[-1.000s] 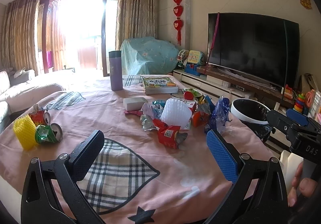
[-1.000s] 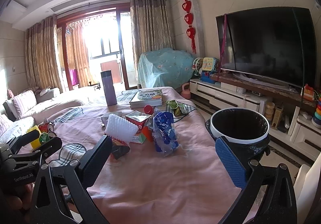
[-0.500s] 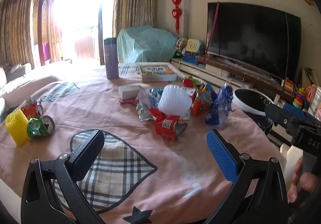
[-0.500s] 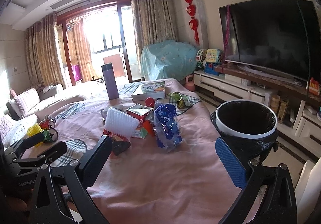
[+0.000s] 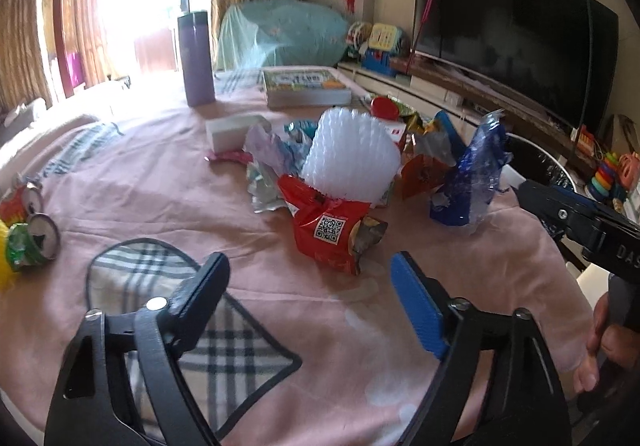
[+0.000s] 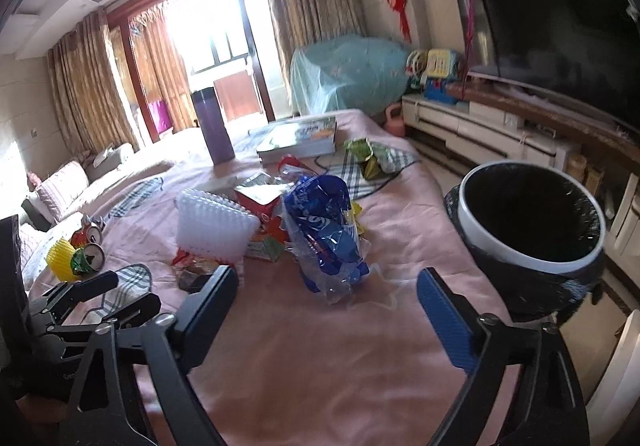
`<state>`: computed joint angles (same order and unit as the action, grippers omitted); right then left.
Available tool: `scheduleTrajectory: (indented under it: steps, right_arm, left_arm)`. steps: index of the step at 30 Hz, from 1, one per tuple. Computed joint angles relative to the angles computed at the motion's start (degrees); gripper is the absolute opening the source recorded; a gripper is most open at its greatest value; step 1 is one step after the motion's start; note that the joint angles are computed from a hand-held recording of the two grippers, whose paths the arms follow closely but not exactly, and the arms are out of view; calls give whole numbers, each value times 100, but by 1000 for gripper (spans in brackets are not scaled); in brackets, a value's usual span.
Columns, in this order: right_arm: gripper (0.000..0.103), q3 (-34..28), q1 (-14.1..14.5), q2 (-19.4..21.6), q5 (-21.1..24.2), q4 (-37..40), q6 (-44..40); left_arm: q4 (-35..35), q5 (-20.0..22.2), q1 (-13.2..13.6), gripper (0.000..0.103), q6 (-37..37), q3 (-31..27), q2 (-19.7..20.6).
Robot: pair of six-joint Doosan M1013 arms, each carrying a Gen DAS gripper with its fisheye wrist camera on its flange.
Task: Collect trash
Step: 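Grasp the red snack bag with the left tool while the right tool grasps the blue plastic bag, then carry both bags over the trash bin and open both tools to drop them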
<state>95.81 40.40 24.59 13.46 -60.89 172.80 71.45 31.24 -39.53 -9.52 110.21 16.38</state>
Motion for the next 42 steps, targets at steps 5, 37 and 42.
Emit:
scheduleTrajectory:
  steps: [5, 37, 42]
  right_arm:
    - [81, -310, -109, 236, -21, 1673, -1798]
    - [31, 567, -269, -373, -422, -252, 895]
    - [32, 529, -279, -328, -442, 219, 426]
  left_arm:
    - [-806, -309, 195, 56, 789, -237, 214]
    - [-337, -211, -53, 49, 421, -205, 185]
    - [-826, -357, 158, 19, 896, -378, 351]
